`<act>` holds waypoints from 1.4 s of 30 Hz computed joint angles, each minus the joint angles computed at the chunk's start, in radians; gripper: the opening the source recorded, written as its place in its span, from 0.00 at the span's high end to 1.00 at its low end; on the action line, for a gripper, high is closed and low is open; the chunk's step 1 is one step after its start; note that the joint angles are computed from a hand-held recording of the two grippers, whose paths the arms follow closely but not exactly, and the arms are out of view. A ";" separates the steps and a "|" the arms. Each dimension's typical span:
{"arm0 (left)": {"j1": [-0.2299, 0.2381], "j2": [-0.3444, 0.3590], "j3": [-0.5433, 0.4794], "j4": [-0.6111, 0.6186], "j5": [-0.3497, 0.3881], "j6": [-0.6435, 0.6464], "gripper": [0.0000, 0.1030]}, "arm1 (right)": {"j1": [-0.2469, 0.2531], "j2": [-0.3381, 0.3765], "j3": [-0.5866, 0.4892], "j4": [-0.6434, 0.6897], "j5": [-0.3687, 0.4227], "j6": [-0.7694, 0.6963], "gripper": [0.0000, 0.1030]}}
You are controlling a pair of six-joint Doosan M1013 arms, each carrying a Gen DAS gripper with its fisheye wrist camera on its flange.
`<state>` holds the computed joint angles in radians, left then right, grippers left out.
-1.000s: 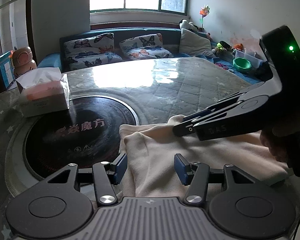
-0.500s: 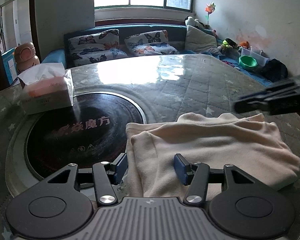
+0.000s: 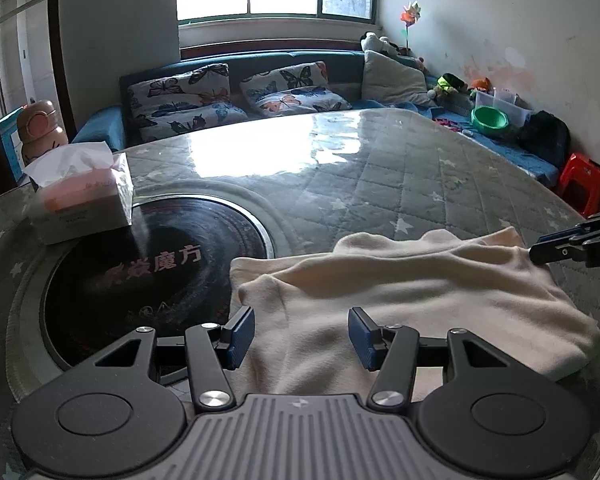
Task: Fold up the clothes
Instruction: 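Grasp the side edge of the folded sweatshirt with the right tool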
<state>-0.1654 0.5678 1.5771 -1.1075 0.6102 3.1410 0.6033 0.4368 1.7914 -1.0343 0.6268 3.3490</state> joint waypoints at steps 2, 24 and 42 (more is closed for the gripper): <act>-0.002 0.000 0.002 0.009 -0.006 -0.005 0.46 | 0.002 0.000 0.003 -0.019 -0.004 0.022 0.78; -0.010 0.011 -0.008 0.044 -0.023 -0.034 0.42 | 0.034 0.019 -0.027 -0.093 0.103 0.012 0.96; -0.012 0.014 -0.010 0.057 -0.027 -0.051 0.39 | 0.007 0.049 -0.066 -0.103 -0.009 -0.051 0.88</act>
